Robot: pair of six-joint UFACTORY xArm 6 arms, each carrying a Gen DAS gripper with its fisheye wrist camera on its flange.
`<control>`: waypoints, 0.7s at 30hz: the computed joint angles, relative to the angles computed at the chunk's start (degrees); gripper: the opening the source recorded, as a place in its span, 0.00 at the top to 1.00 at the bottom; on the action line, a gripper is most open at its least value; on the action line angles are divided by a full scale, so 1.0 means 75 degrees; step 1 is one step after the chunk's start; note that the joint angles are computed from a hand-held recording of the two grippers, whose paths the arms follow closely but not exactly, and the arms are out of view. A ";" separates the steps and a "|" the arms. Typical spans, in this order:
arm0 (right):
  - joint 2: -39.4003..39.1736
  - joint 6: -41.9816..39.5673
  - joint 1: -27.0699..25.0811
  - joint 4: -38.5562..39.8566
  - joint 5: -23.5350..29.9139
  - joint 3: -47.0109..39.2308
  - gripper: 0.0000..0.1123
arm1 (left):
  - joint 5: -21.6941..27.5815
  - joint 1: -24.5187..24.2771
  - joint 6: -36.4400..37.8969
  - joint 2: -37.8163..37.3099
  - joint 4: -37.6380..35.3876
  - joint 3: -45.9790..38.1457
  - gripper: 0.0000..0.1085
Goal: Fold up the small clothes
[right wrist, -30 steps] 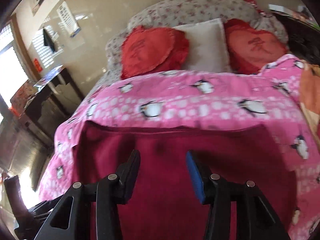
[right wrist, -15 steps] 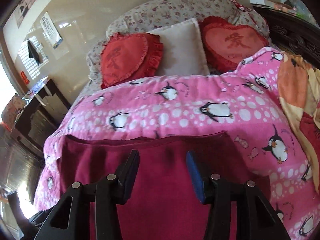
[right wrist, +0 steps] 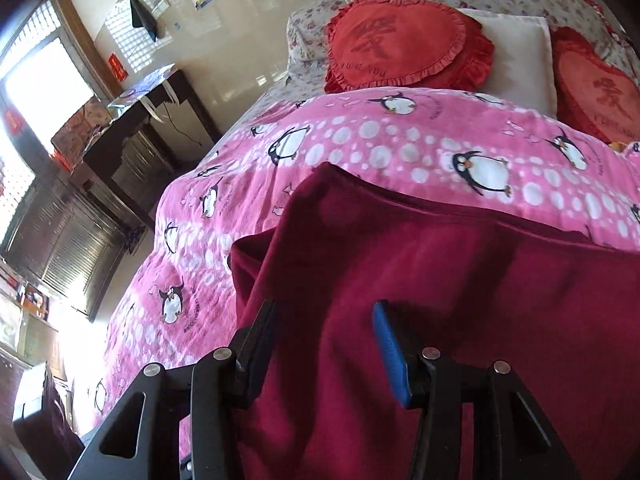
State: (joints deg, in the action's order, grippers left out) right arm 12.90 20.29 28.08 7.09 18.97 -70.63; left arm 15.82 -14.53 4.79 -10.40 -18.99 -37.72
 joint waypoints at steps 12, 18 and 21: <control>0.1598 0.0495 0.0181 -0.0151 0.1825 -0.2561 0.34 | 0.0205 0.0181 0.2618 -0.0157 -0.3505 0.0246 0.50; 0.2661 0.1816 0.0541 -0.2406 0.3512 -0.4280 0.29 | 0.0236 0.0208 0.2795 -0.0224 -0.3645 0.0336 0.49; 0.3155 0.2035 0.0761 -0.3126 0.4151 -0.4980 0.15 | 0.0204 0.0153 0.2821 -0.0202 -0.3792 0.0325 0.48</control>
